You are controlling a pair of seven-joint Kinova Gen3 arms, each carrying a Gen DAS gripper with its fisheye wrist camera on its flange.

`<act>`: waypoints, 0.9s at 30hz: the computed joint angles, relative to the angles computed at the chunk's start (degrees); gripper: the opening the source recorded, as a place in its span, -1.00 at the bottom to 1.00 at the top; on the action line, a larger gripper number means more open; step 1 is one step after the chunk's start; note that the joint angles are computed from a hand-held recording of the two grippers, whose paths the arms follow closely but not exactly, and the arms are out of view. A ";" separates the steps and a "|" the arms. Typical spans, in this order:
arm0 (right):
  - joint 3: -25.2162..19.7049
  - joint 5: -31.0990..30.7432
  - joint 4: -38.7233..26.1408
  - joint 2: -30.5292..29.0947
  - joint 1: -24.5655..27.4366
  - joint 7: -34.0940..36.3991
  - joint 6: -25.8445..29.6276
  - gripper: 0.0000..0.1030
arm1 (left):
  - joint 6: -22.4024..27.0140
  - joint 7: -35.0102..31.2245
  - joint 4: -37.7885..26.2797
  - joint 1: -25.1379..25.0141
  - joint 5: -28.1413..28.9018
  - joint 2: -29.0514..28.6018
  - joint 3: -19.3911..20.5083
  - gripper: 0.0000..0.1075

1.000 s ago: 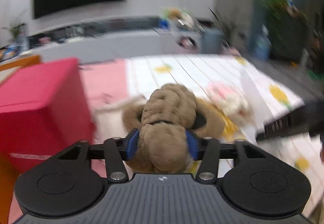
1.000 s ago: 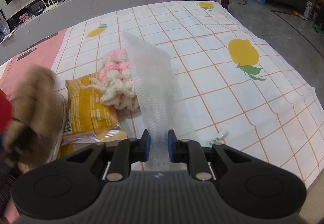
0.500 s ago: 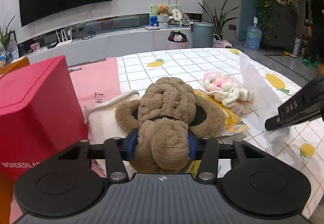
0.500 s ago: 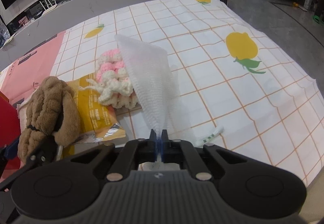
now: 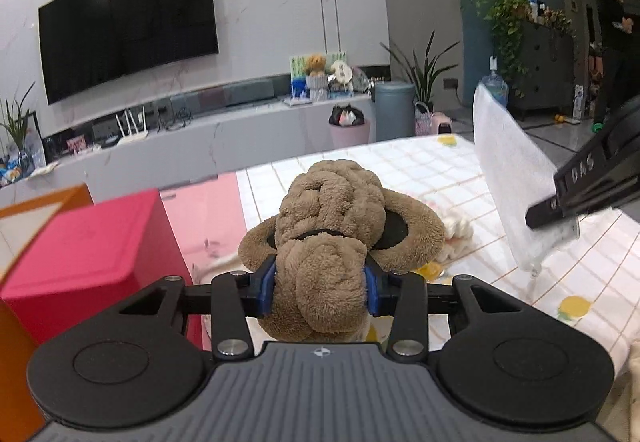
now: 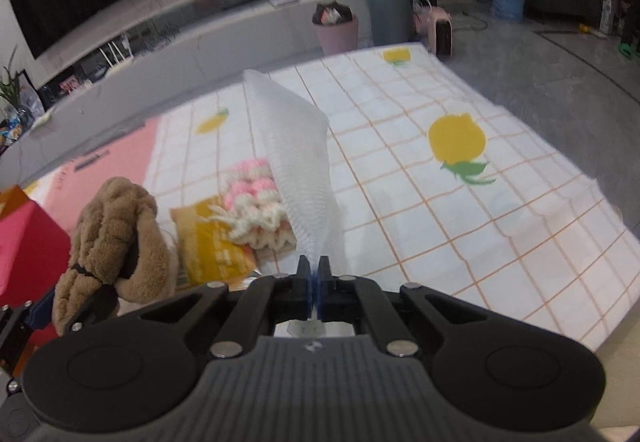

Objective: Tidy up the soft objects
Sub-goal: 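Carry the bear in the left gripper toward the orange box while right carries the mesh bag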

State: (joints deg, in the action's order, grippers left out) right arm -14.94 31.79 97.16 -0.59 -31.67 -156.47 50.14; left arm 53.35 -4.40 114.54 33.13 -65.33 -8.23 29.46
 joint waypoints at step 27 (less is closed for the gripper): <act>-12.90 30.91 -19.70 4.17 -19.78 -11.62 21.43 -1.00 | -5.17 -18.03 -5.00 -12.10 5.96 -21.30 -4.71 -0.11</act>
State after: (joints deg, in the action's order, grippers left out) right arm -27.85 62.70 77.47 3.58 -51.45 -168.09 71.57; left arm 48.18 -22.43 109.54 21.03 -59.37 -29.54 24.75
